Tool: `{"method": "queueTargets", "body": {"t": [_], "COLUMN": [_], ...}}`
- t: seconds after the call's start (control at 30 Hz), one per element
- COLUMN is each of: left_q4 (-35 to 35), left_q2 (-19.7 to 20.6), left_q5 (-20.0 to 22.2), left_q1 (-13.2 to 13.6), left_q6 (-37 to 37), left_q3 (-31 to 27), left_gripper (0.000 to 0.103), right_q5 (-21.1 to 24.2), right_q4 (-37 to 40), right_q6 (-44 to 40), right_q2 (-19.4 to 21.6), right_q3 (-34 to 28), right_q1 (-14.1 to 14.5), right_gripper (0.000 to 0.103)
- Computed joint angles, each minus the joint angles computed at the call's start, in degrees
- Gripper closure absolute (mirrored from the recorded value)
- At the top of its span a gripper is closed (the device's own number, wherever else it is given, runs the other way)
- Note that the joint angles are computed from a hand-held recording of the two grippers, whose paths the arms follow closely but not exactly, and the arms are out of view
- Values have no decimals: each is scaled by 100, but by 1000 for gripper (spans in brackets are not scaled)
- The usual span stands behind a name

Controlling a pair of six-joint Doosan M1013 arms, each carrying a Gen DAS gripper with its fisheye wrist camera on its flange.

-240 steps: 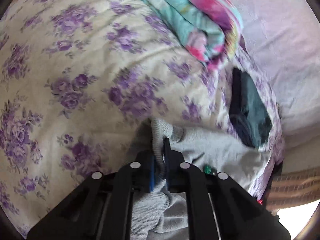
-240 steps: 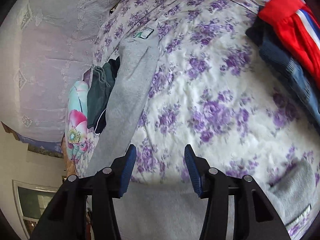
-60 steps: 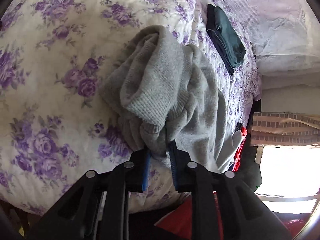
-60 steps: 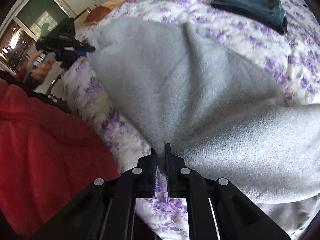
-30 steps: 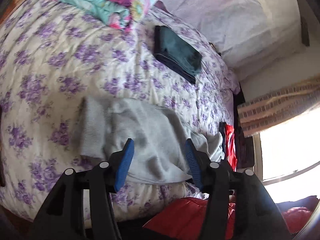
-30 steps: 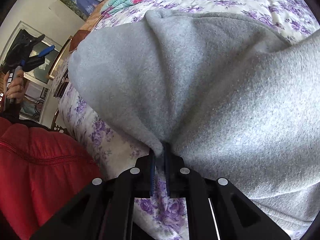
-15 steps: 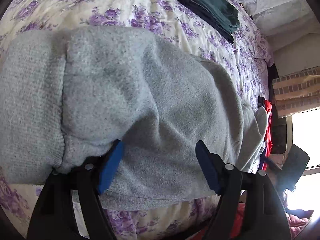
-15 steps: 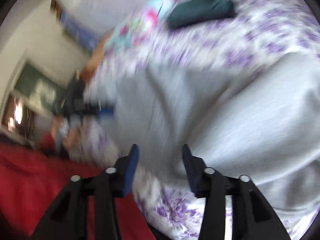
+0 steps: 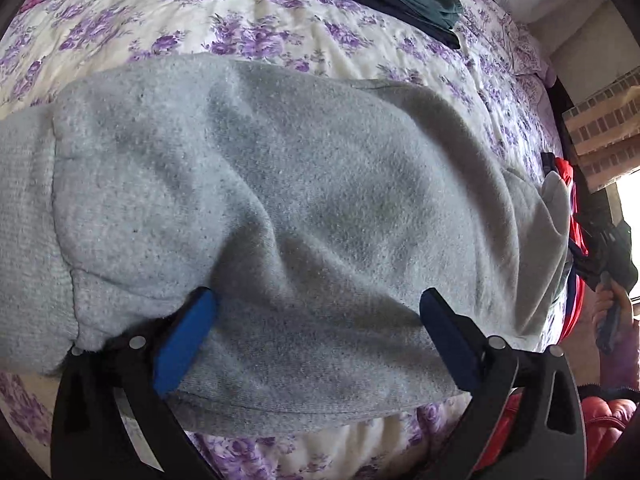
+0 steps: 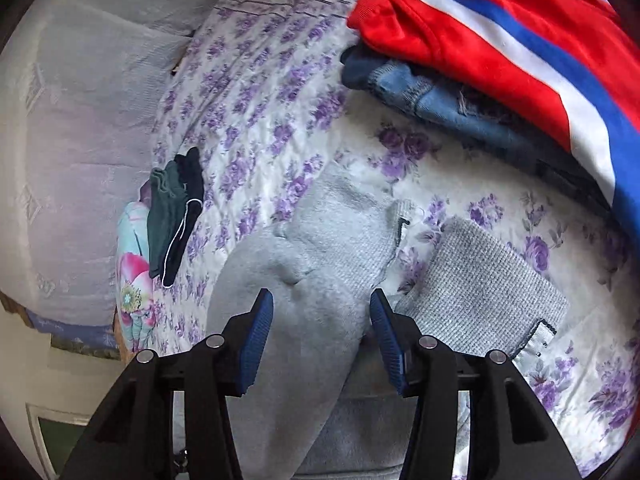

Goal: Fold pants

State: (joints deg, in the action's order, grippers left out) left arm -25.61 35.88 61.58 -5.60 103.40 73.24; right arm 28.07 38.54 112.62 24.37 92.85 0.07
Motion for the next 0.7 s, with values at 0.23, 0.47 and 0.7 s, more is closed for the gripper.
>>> {"method": "queueTargets", "body": {"t": [0.23, 0.47, 0.7], "left_q4": [-1, 2, -62], "left_q2": [-37, 13, 49], "left_q5": [-109, -22, 53], "left_q1": [-21, -35, -18], "left_q6": [38, 76, 236], "left_q3": [68, -11, -60], "left_gripper": [4, 4, 4], "right_q5": [-396, -1245, -835], "right_q4": [758, 244, -1709], "right_q6": [-421, -565, 1746], "right_q2": [92, -580, -911], "right_q3": [110, 372, 1047], "right_q1": [6, 271, 206], "right_gripper": [70, 82, 82]}}
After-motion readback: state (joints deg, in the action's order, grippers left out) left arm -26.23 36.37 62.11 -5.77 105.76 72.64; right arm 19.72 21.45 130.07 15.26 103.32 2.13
